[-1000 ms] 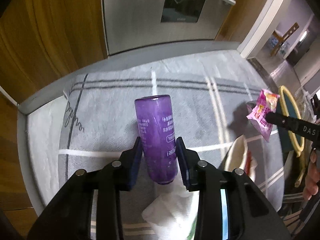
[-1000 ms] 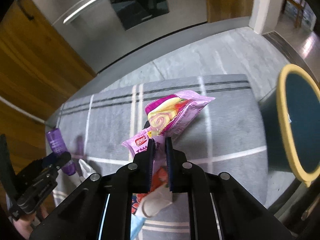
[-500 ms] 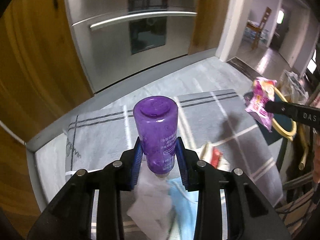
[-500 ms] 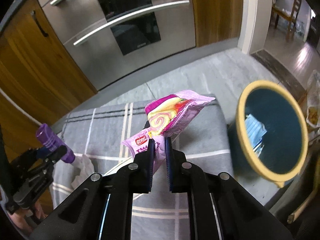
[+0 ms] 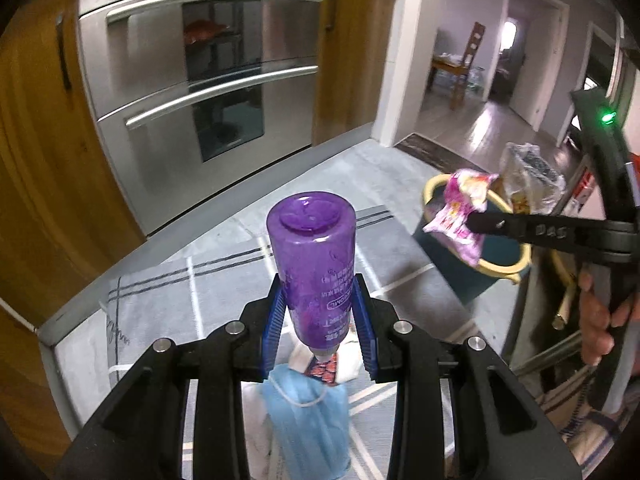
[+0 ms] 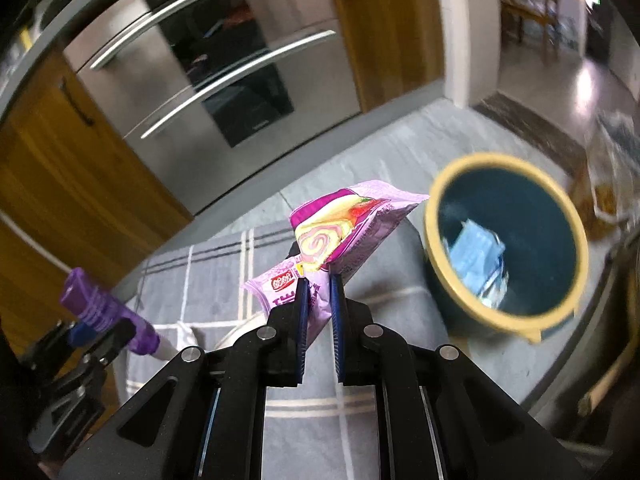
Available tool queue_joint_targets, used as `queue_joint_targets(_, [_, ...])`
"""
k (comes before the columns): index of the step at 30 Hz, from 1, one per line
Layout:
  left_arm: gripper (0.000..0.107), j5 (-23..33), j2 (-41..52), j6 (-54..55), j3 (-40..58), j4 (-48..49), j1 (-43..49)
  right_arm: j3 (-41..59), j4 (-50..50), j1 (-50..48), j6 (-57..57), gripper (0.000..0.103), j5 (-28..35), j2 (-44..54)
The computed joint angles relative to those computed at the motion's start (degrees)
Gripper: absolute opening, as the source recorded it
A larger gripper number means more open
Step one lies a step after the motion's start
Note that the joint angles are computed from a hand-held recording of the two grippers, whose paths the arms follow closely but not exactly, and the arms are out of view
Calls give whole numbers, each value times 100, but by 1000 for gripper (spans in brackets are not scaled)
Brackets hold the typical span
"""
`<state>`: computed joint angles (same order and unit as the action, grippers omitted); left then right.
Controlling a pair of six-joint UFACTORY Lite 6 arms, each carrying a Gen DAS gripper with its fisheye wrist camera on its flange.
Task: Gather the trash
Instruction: 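Carry the pink packet and purple bottle in both tools over the teal bin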
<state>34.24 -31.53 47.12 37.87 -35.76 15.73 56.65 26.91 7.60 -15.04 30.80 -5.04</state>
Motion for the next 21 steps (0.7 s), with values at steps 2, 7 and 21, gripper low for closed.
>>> queue_joint_targets(2, [33,-17,-105,-130,19,100,-223,-7,101,-115,-62,12,42,14])
queue_joint_targets(7, [33,-126,-179,-738,164,511,-876,150,337,-339,-112,12,118,277])
queue_joint_targets(21, [33,-640,1288,-1285,1242,528,-2561,1284,846,-2309,-449,12,665,1457])
